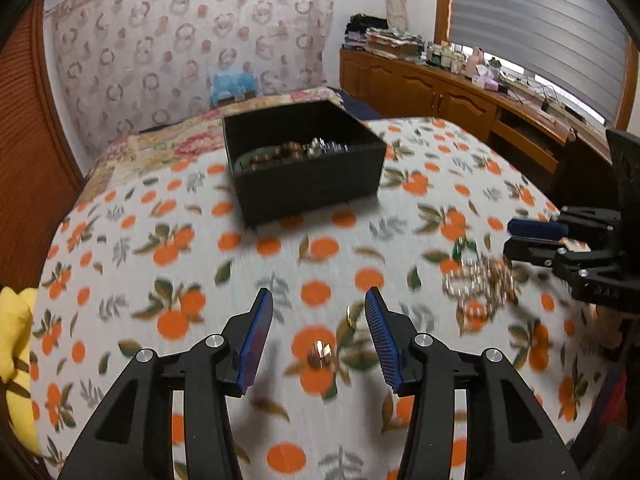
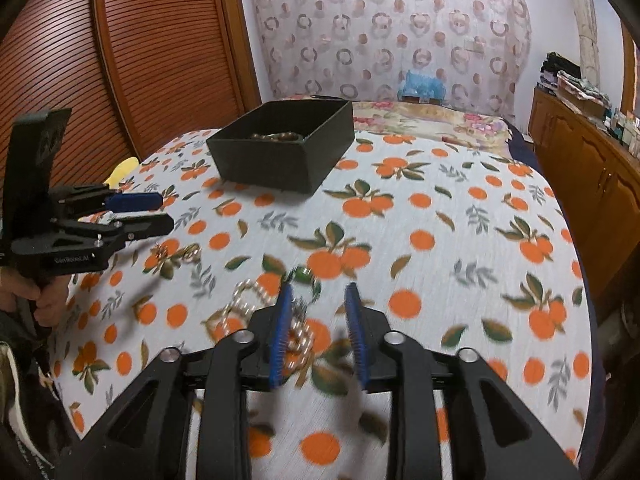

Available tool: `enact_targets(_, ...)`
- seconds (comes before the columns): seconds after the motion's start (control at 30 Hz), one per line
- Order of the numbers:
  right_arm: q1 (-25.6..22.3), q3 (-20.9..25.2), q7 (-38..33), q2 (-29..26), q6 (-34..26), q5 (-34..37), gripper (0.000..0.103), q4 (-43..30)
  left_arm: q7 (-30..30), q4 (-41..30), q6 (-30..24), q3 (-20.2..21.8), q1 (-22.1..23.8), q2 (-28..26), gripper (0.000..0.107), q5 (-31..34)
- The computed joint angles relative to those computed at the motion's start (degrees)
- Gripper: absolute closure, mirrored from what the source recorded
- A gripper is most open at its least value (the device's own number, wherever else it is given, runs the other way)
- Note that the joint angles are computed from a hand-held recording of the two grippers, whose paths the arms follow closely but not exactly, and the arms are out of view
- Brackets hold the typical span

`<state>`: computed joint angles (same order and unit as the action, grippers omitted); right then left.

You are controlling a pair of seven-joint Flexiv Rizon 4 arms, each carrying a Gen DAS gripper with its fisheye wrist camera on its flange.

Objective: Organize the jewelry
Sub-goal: 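Move the left tool to the gold flower earring while the right tool moves to the pearl strand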

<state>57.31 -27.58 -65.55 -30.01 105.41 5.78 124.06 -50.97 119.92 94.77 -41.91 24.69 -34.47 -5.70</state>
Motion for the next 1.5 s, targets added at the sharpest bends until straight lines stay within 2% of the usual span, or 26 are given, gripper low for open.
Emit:
enact_targets(0.27,6.8,-4.0,0.4,0.1,0.1,3.2,0.062,3.1,0.6,2.0,-1.3,0.3,0.7,-0.1,0.061,-0.3)
enact_targets(0.4,7.2,-3.6,1.3,-0.1,0.2,3.1,0.062,3.8,0.8,2.1,-0.9,0.6,0.4,-0.4,0.062,-0.6)
enact_targets(0.43,8.1,-4.4,1.4,-0.3,0.0,3.1,0.062,4.0,1.0,2.1,-1.0,0.2,0.8,-0.6,0.064,-0.6)
enact_targets(0.5,9.2,-5.5,1.5,-0.5,0.0,3.1,0.062,4.2,1.0,2.0,-0.7,0.6,0.4,-0.6,0.077,-0.5)
enact_targets(0.63,9.6,-5.9,1.6,-0.8,0.2,2.9,0.062,4.3,0.6,1.6,-0.3,1.1,-0.1,-0.9,0.086,-0.4)
enact_targets(0.67,9.5,-5.8,1.6,-0.8,0.3,2.9,0.062,4.4,0.5,1.7,0.0,0.7,0.3,-1.1,0.093,-0.3)
enact_targets(0.83,9.3,-5.4,1.6,-0.8,0.3,3.1,0.062,4.2,-0.3,2.9,1.6,-0.9,1.9,-1.2,0.093,1.2)
enact_targets(0.97,9.6,-5.8,1.5,-0.9,0.0,3.0,0.062,4.2,-1.9,4.8,2.4,-5.9,7.0,-1.7,0.093,3.2)
enact_targets(1.23,10.8,-8.8,1.6,-0.8,-1.8,0.8,0.062,3.1,-4.6,6.1,4.0,-7.8,9.3,-1.7,0.093,7.7)
enact_targets(1.5,6.2,-6.2,3.7,-1.8,-5.6,-4.3,0.062,-0.6,-5.8,6.3,3.6,-8.0,9.7,-1.6,0.093,9.0)
